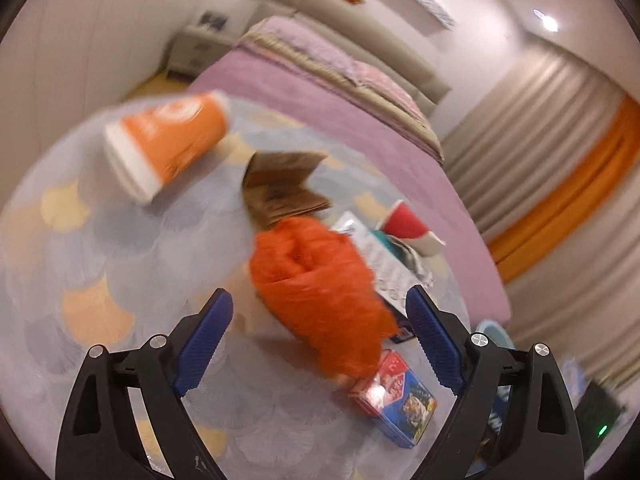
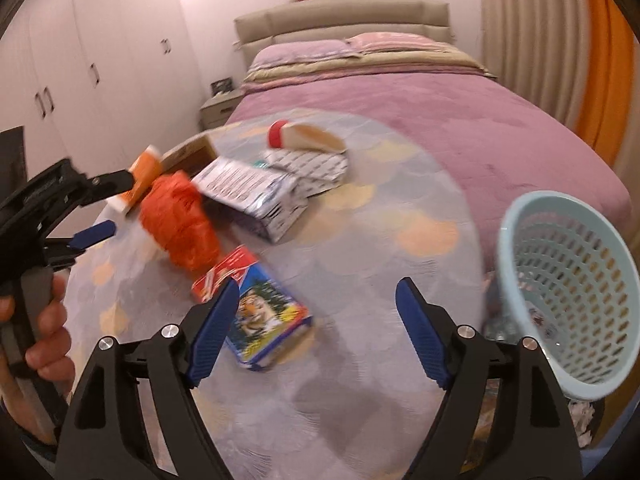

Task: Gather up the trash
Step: 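Grasp the tiger-print box with the right gripper while the left gripper grasps the orange bag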

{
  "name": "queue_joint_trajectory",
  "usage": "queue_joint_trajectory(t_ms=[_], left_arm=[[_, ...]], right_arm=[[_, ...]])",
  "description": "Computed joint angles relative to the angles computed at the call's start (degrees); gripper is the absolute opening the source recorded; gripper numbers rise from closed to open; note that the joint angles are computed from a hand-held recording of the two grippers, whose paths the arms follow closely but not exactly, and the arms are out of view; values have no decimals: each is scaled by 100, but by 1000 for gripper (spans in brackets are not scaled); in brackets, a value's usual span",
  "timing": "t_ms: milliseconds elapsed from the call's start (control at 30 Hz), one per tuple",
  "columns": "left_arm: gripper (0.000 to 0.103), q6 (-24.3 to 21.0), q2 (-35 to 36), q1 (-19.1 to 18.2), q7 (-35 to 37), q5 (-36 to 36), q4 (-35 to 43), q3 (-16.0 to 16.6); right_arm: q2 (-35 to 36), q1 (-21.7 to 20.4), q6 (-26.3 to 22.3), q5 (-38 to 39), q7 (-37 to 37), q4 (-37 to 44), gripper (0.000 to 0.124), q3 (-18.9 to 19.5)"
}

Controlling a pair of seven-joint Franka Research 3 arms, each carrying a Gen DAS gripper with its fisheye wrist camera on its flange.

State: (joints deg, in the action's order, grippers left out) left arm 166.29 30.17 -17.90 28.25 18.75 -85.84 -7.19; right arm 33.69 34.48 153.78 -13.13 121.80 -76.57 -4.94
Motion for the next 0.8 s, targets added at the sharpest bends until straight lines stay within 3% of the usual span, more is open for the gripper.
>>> queue_joint_trajectory(t_ms=[67,400,567,600,667,800], left_arm=[[86,-23,116,160,104,-232,74,-184],[86,-412,718,120,469,-480,917,-296],[83,-887,1102,27,684,-561,1556,-271],[81,-934,1169,33,738,-596,1642,-287],[63,-991,1213,96,923,-706,1662,-395],[51,-797,1053,267,1338,-941,1303,-593]], right_arm=[[133,-36,-119,69,-171,175,77,98],[505,-96,-408,382,-745,596,77,254],[767,-98,-617,498,-1072,999,77,303],[835,-122,-674,554,-1197,1100,77,356],[866,-141,-664,652,-1321,1140,77,393],[976,-163,-770,851,-1564,1323,77,465]])
